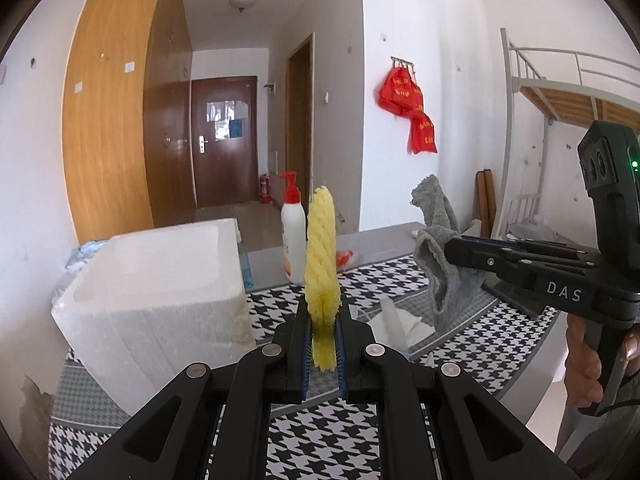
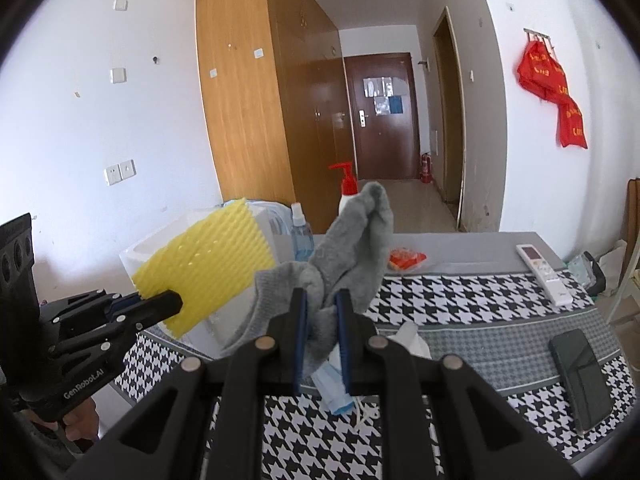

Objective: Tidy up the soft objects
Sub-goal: 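Carry the yellow net and grey sock up toward the white foam box with both grippers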

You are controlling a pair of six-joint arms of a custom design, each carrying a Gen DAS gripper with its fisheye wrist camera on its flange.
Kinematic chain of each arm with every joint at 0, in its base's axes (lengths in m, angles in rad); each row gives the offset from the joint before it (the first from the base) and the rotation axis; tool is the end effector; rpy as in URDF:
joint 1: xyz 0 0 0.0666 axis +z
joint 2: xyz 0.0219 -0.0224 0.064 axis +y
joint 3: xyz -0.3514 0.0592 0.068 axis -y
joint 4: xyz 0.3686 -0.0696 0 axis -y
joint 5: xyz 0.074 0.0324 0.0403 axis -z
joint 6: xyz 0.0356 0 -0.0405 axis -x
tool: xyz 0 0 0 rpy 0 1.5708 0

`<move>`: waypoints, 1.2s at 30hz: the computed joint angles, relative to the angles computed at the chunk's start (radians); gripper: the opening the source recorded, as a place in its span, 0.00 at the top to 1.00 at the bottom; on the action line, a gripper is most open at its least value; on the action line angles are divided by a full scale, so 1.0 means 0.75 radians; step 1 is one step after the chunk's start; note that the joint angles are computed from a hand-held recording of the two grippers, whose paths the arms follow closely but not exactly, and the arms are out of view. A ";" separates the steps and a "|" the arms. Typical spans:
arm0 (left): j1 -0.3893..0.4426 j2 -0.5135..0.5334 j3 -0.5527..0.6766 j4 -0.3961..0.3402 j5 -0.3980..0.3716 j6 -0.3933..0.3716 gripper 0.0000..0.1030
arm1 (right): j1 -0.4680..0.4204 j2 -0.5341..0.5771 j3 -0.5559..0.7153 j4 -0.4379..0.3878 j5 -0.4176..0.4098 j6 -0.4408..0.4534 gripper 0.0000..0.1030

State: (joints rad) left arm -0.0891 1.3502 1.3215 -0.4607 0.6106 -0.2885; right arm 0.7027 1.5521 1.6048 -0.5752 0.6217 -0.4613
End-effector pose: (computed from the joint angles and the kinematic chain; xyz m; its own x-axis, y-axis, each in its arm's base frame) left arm 0.4671 -0.0626 0.4291 -0.2847 0.2595 -0.9228 0.6863 0.7273 -0.0073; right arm 0.4261 0.3332 0.4511 -0.4034 0.1325 -0.9054 0.0440 0.9911 0.1254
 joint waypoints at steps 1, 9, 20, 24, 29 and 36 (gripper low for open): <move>-0.004 -0.005 -0.002 0.008 -0.012 0.005 0.89 | 0.000 0.000 0.003 0.002 0.003 0.005 0.83; 0.003 -0.005 0.054 0.020 -0.044 0.044 0.89 | 0.005 0.004 0.046 0.023 0.008 0.044 0.83; 0.024 -0.008 0.107 0.041 -0.095 0.089 0.89 | -0.003 0.058 0.149 0.028 -0.037 0.110 0.83; 0.031 -0.004 0.122 0.050 -0.120 0.106 0.89 | -0.003 0.093 0.198 0.035 -0.064 0.135 0.83; 0.053 0.004 0.133 0.061 -0.153 0.117 0.89 | -0.006 0.145 0.269 0.039 -0.111 0.165 0.83; 0.072 0.037 0.164 0.064 -0.208 0.135 0.89 | -0.017 0.226 0.381 0.006 -0.184 0.187 0.83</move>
State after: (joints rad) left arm -0.0350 1.3776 1.4446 -0.4126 0.4546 -0.1875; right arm 0.6896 1.7215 1.8909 -0.5705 0.4835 -0.3211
